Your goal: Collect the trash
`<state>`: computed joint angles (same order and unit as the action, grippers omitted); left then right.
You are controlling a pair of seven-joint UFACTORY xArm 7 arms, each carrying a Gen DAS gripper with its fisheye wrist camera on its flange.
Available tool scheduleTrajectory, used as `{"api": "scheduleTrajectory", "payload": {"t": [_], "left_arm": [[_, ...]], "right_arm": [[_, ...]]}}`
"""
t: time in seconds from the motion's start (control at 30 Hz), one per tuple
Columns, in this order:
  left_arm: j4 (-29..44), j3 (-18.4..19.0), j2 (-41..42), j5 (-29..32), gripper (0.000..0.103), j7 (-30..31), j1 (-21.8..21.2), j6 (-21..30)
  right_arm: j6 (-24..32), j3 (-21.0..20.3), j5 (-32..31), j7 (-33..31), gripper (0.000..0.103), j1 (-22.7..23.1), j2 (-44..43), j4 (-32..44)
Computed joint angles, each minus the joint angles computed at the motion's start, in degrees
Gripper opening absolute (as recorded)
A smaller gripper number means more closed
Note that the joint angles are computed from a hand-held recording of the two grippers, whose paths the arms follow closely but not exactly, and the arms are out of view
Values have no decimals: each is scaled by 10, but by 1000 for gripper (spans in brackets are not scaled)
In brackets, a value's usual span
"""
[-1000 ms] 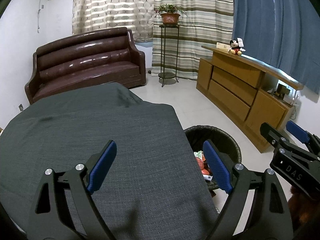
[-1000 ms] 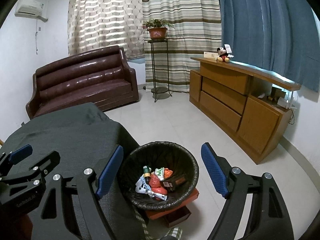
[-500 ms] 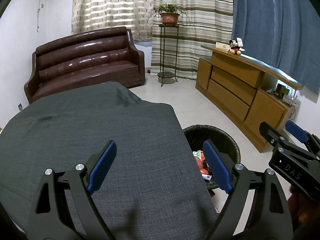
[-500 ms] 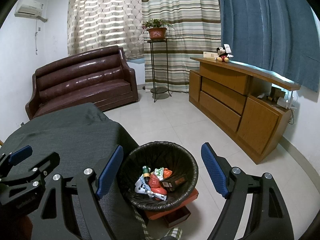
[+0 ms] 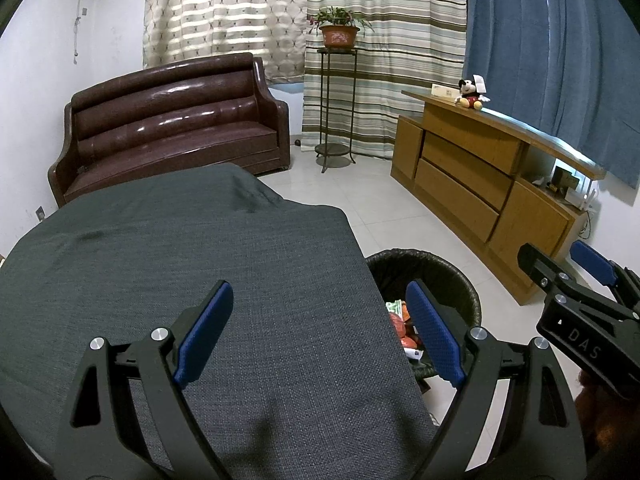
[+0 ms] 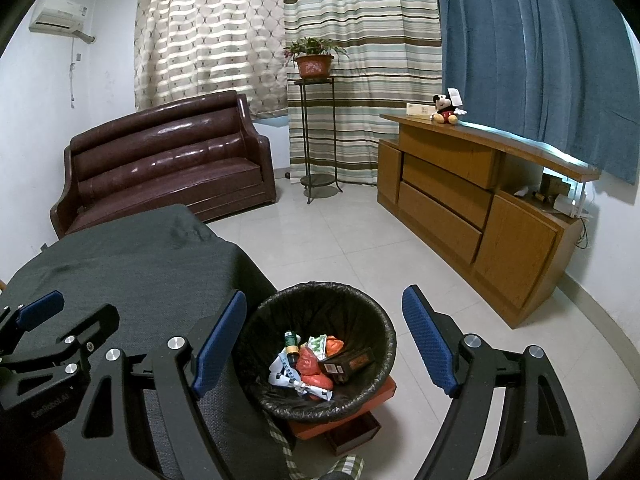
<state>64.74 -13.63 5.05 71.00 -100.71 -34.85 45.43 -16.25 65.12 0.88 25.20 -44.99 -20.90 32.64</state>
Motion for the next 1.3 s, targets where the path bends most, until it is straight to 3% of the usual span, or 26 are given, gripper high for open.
{"api": "scheduleTrajectory", "payload": {"t": [0.57, 0.7, 1.0, 1.3], "left_arm": [[26, 4, 19, 17, 86, -17, -24, 32], [39, 3, 31, 25, 91, -18, -30, 40], [51, 14, 46, 31, 93, -19, -34, 10], [49, 20, 47, 25, 93, -22, -35, 14]], "right_arm": [[1, 0, 0, 1, 78, 1, -1, 0], [1, -1, -1, 1, 78, 1, 0, 0], [2, 0, -2, 3, 78, 0, -1, 1], [2, -7, -1, 1, 78, 8, -1, -2]]}}
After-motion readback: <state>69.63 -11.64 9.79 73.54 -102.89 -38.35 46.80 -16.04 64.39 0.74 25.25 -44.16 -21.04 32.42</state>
